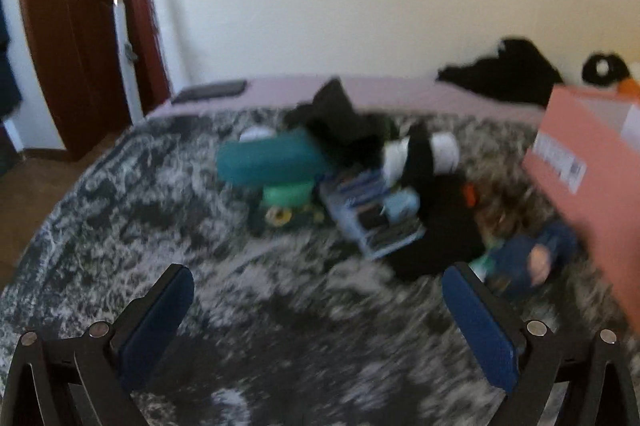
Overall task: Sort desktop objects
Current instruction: 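Grasp the blue figurine with the right tool while the left tool grasps the small dark bottle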
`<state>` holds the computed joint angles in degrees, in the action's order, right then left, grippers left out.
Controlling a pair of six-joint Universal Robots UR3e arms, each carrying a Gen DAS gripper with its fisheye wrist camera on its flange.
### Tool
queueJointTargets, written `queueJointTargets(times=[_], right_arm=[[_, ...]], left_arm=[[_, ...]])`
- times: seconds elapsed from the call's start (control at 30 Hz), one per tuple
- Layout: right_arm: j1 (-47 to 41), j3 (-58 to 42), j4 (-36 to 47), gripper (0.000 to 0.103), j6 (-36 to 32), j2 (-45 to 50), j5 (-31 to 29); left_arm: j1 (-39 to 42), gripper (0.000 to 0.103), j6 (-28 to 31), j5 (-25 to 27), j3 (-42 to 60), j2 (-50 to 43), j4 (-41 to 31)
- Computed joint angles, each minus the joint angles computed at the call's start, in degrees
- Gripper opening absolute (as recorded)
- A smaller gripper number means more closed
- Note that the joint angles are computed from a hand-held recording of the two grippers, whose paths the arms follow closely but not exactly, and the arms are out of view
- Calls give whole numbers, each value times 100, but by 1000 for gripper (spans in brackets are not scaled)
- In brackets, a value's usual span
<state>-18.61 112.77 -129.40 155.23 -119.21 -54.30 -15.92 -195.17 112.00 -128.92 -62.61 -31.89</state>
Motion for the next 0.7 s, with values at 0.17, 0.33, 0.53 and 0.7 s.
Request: queueJointTargets(times=[0.17,0.33,0.53,0.7], right_arm=[[1789,-94,-834,102,426,1582,-1642],[1977,-174,-1047,102,645,2462,-1884],[1790,-361,-1108,103,785,3069,-1534],[1762,-623,-1199,103,885,3588,-1135]], left_arm=[[225,103,1034,-467,-692,-126,873],[463,103,1741,-962,-275,-1665,1939],[1133,103,1870,-1899,682,-3123,2355],[1449,101,1798,-2577,1188,-3812,2490]])
